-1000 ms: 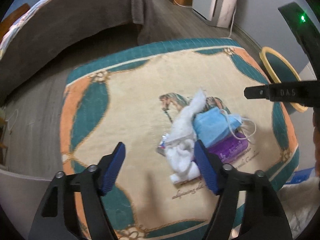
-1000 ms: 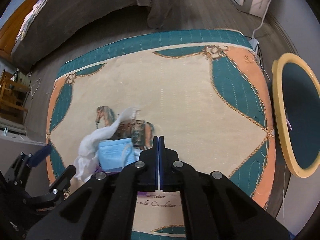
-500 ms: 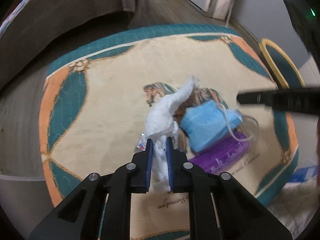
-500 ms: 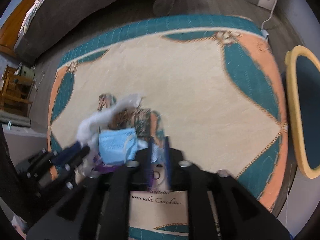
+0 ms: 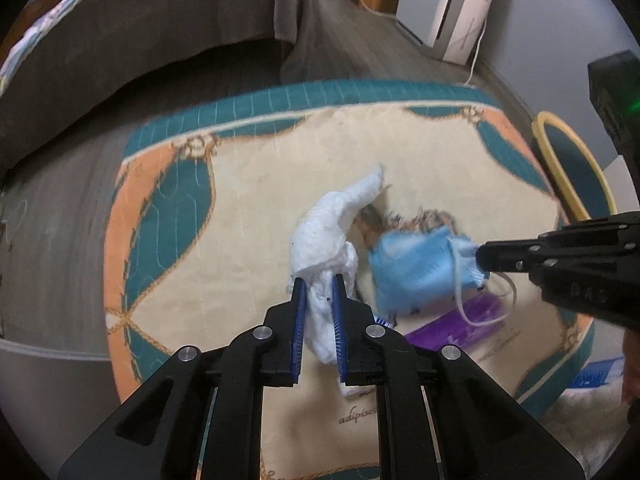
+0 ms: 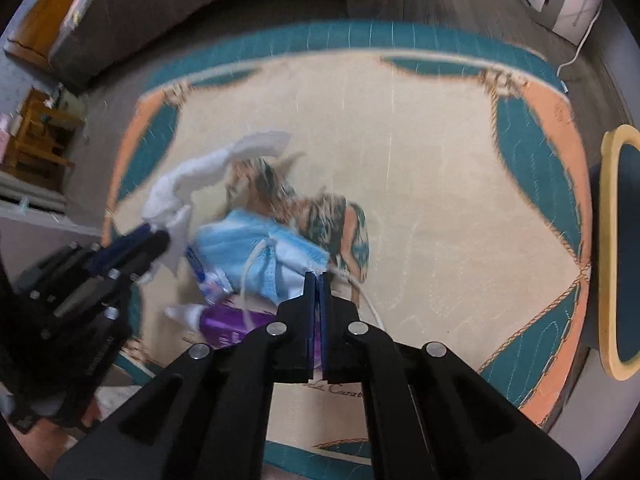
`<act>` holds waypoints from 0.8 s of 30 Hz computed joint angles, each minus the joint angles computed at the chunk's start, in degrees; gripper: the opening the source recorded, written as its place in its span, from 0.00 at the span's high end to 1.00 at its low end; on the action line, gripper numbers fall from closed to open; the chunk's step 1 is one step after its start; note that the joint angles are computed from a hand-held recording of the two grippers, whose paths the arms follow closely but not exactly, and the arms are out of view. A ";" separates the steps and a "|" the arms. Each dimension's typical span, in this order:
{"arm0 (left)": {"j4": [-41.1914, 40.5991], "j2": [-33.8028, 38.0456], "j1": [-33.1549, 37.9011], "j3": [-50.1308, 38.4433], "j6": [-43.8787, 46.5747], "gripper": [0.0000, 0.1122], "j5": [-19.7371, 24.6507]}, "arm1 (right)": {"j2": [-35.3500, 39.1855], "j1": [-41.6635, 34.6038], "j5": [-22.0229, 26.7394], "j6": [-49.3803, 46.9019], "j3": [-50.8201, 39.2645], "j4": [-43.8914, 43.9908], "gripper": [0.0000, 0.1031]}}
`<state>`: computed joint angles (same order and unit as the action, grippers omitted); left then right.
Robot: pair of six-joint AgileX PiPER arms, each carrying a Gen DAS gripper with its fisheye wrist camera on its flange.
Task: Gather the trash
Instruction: 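Grasp the white tissue with the left tool while the right tool grasps the blue mask, then carry the tissue and mask over the bin and release both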
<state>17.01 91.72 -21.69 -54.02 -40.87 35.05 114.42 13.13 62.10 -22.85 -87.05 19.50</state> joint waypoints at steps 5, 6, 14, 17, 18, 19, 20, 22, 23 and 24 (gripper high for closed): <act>2.64 -1.46 -2.00 -1.95 -2.86 0.88 1.14 | -2.90 -3.78 1.27 -0.68 -1.99 1.91 0.99; 3.86 -1.67 -2.72 -2.58 -3.92 0.87 1.55 | -3.36 -4.92 1.70 -1.26 -2.58 2.42 0.99; 11.71 -0.01 -10.26 -10.12 -10.41 0.87 5.93 | -5.48 -15.30 3.40 -3.75 -9.51 2.49 0.99; 12.92 1.79 -12.72 -13.35 -11.31 0.87 7.06 | -4.56 -19.14 3.20 -4.38 -12.57 1.45 0.99; 12.76 2.26 -13.07 -14.10 -11.25 0.87 7.19 | -4.21 -20.34 3.31 -4.53 -13.47 1.49 0.99; 12.74 2.83 -13.58 -14.96 -11.23 0.87 7.37 | -3.81 -21.55 3.13 -4.60 -14.34 1.19 0.99; 12.69 3.48 -13.98 -15.89 -11.11 0.87 7.56 | -3.39 -22.58 2.55 -4.61 -14.85 0.58 0.99; 12.35 5.28 -14.94 -18.29 -10.65 0.87 7.93 | -2.34 -24.63 2.51 -4.52 -16.46 0.17 0.99; 12.12 6.26 -15.47 -19.54 -10.32 0.87 8.09 | -1.77 -25.68 2.96 -4.81 -17.35 0.48 0.99; 11.92 7.23 -16.03 -20.73 -10.03 0.87 8.27 | -1.19 -26.60 3.27 -4.99 -18.17 0.68 0.99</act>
<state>28.92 98.96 -37.72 -74.75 -50.91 43.32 113.23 -13.47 65.36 -27.84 -105.22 20.18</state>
